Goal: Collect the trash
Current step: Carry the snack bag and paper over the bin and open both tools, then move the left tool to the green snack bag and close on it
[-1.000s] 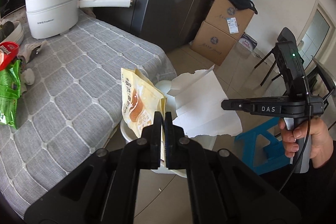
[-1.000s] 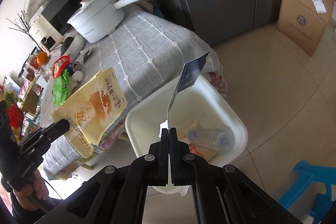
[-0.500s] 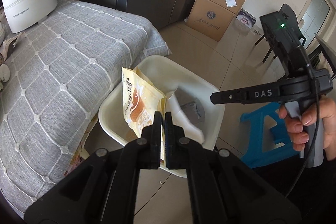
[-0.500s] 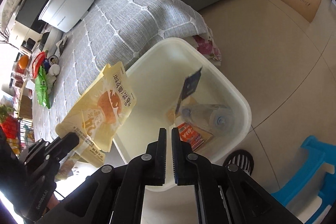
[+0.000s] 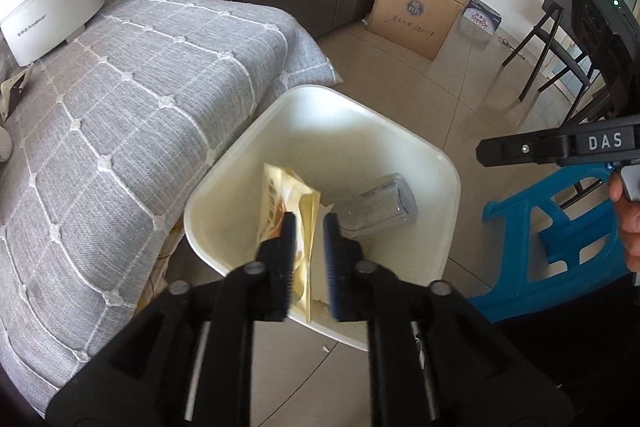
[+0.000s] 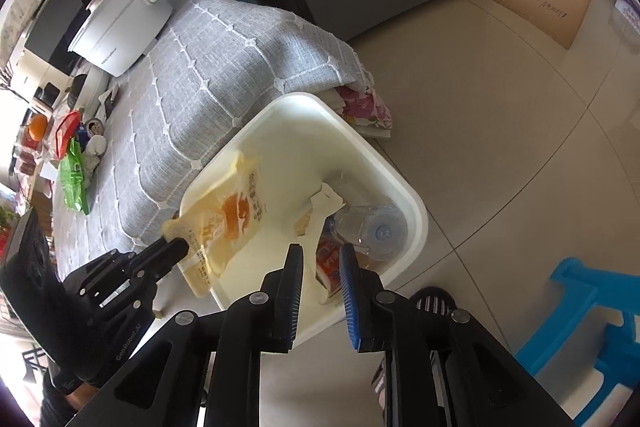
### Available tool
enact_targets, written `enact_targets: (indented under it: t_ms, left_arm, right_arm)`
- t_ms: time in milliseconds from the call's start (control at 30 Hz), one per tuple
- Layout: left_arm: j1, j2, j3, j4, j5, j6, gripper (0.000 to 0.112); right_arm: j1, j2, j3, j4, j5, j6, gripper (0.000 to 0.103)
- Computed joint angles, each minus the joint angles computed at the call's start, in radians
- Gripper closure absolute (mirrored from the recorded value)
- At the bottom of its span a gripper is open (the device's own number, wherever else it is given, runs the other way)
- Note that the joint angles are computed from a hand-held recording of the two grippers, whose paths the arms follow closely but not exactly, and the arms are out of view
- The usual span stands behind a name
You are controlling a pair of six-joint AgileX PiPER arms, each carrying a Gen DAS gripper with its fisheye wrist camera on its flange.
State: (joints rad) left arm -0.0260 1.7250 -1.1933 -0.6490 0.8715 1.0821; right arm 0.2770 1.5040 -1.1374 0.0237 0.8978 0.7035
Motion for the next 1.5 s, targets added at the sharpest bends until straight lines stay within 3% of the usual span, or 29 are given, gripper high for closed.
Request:
enact_targets:
  t_ms: [67, 200, 467, 700, 900, 1033, 1300, 1500]
  left_arm:
    - [0.010, -0.017, 0.015, -0.004, -0.028, -0.002, 0.055]
    - [0.041, -0.021, -0.004, 0.014, -0.015, -0.018, 0.049]
    - [0.116, -0.034, -0.022, 0.028, 0.000, -0.010, 0.032]
    - [0.192, -0.048, -0.033, 0.065, -0.027, -0.006, 0.013]
    - [0.291, -0.023, -0.087, 0.072, -0.025, -0.011, 0.010]
    - [0.350, 0.008, -0.127, 0.100, -0.062, -0.053, 0.010]
    - [0.445, 0.128, -0.286, 0.109, -0.116, -0.134, 0.010]
    - [0.415, 0.270, -0.465, 0.247, -0.166, -0.273, 0.010]
  right_arm:
    - [0.010, -0.005, -0.008, -0.027, 0.010, 0.017, 0.070]
    - [0.022, -0.013, -0.019, -0.056, 0.008, 0.032, 0.057]
    - [0.061, 0.009, -0.075, -0.080, 0.022, 0.066, 0.049]
    - [0.127, 0.077, -0.185, -0.136, 0.058, 0.124, 0.034]
    - [0.193, 0.176, -0.326, -0.191, 0.116, 0.159, 0.026]
    - [0.248, 0.251, -0.430, -0.246, 0.159, 0.189, 0.019]
    - [0.290, 0.388, -0.622, -0.226, 0.209, 0.175, 0.018]
    - [0.298, 0.478, -0.744, -0.193, 0.235, 0.160, 0.018]
